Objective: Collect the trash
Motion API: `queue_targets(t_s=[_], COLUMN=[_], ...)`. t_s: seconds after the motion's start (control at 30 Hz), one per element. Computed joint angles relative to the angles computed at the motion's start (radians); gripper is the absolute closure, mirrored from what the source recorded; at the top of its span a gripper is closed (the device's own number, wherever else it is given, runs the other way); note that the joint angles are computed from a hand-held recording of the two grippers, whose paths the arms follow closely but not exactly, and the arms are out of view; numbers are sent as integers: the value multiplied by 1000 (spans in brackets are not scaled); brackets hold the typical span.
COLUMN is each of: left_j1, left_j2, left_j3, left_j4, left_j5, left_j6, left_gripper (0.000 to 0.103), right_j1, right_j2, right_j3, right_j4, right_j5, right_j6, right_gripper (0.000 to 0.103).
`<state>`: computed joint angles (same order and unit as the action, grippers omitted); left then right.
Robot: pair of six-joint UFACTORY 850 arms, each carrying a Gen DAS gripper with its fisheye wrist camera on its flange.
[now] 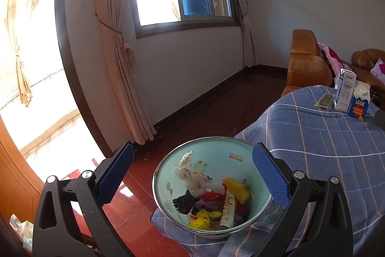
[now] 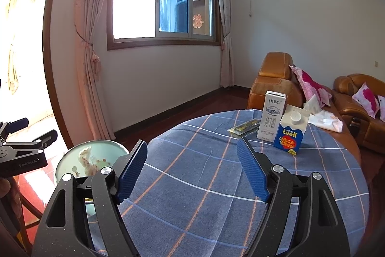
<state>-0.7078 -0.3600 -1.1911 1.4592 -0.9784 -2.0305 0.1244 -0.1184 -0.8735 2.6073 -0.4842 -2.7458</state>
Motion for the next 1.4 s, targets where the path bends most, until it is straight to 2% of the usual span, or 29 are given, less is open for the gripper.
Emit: queue_targets(t_s=[0.83,1.17,1.3,1.4], left_j1=[-15,-18,-12,-4], left_j2=[-5,-12,-5,-1], left_j3=[-4,-11,-5,0], left_j4=[60,48,45,43], left_j5=[21,6,11,27], left_j6=[-5,12,3,2], left_gripper=[6,6,6,6], right_j1=[-8,-20,-52,-100], right_j2=[7,-1,-39,-140], right_j3=[4,5,-41,-163], right_j4=[13,22,53,20], right_j5=[-9,-3,51,195], right_j6=[-9,-36,-82,-50], right_gripper=[26,23,16,15])
